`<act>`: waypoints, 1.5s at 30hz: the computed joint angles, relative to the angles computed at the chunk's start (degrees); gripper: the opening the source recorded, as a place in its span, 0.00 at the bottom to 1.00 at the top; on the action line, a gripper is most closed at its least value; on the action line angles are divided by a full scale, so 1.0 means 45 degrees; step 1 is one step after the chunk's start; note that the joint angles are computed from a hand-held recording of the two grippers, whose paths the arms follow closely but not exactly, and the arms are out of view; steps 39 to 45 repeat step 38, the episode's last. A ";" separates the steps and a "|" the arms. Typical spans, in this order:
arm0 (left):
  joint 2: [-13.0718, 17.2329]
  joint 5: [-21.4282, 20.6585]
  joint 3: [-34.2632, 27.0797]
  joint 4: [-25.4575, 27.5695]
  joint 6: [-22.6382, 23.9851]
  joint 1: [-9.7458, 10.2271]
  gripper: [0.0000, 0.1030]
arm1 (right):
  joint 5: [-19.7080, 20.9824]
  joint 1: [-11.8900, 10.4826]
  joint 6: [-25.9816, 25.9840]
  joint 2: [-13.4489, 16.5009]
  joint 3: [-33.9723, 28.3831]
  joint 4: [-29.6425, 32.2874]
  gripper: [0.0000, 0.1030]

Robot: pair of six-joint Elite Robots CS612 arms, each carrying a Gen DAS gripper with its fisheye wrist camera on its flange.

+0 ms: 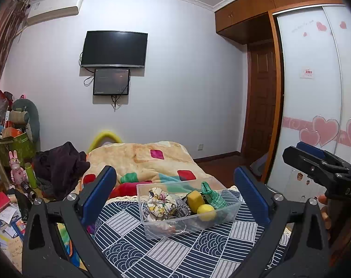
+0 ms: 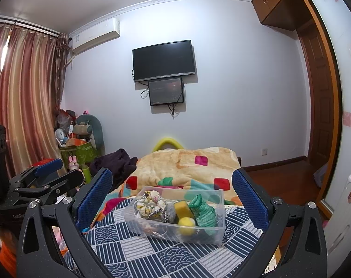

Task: Organize soft objects

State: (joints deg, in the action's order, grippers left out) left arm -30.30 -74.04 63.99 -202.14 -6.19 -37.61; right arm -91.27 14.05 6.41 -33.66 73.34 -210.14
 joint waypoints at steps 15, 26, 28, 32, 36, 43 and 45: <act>-0.0011 -0.0220 0.0029 0.0123 -0.0197 0.0029 1.00 | -0.0087 -0.0004 0.0033 -0.0048 0.0108 -0.0080 1.00; -0.0031 -0.0321 0.0033 0.0176 0.0049 0.0004 1.00 | -0.0118 0.0002 0.0002 -0.0038 0.0091 -0.0035 1.00; -0.0024 -0.0278 0.0027 0.0183 0.0046 -0.0006 1.00 | -0.0122 0.0005 0.0002 -0.0043 0.0116 -0.0031 1.00; -0.0055 -0.0400 0.0072 0.0239 0.0013 0.0006 1.00 | -0.0135 0.0008 -0.0012 -0.0034 0.0116 -0.0049 1.00; -0.0077 -0.0481 0.0106 0.0288 -0.0024 0.0006 1.00 | -0.0217 0.0036 -0.0049 -0.0008 0.0087 0.0001 1.00; -0.0088 -0.0451 0.0120 0.0311 -0.0058 0.0001 1.00 | -0.0216 0.0040 -0.0019 0.0010 0.0058 0.0050 1.00; -0.0088 -0.0451 0.0120 0.0311 -0.0058 0.0001 1.00 | -0.0216 0.0040 -0.0019 0.0010 0.0058 0.0050 1.00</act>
